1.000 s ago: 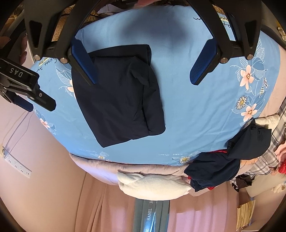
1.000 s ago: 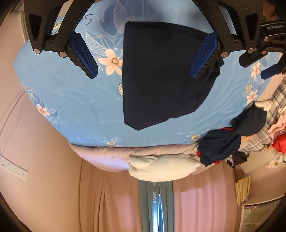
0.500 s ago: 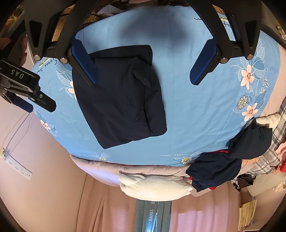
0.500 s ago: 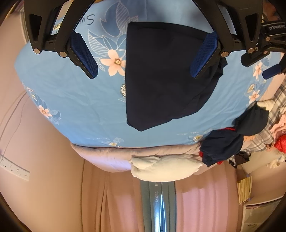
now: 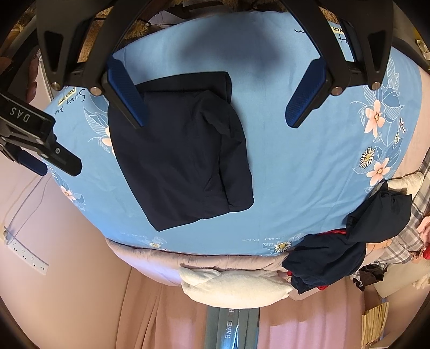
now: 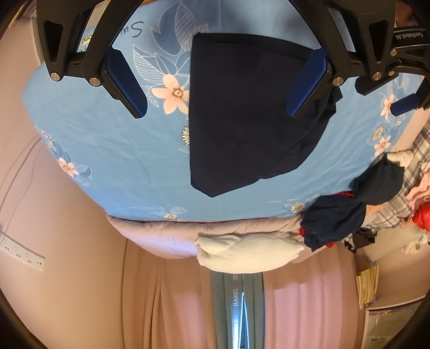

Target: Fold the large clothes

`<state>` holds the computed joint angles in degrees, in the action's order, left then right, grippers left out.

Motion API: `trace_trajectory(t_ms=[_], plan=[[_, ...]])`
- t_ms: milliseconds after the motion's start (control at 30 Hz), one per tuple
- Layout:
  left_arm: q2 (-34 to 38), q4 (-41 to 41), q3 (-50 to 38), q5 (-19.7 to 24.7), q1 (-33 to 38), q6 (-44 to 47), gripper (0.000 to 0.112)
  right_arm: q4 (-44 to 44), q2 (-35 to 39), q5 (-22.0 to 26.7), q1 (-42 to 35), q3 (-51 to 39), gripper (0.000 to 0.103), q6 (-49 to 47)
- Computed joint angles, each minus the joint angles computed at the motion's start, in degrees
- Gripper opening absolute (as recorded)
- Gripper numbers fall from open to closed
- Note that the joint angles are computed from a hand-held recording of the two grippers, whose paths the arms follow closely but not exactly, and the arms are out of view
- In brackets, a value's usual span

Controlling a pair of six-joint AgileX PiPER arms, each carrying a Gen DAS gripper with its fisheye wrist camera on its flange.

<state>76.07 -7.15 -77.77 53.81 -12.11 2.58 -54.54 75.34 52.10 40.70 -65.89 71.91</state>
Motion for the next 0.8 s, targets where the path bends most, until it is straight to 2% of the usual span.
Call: trace_trajectory(t_ms=[467,800], plan=[[-0.15,-0.61,0.17,0.05,0.46,0.56,0.103,-0.57,0.31,1.13,0.37,-0.35,0.102,0.36],[-0.6,-0.43,0.39,-0.08,-0.06,0.43,0.103,-0.23,-0.23,0.06,0.01,0.34,0.102,0.23]])
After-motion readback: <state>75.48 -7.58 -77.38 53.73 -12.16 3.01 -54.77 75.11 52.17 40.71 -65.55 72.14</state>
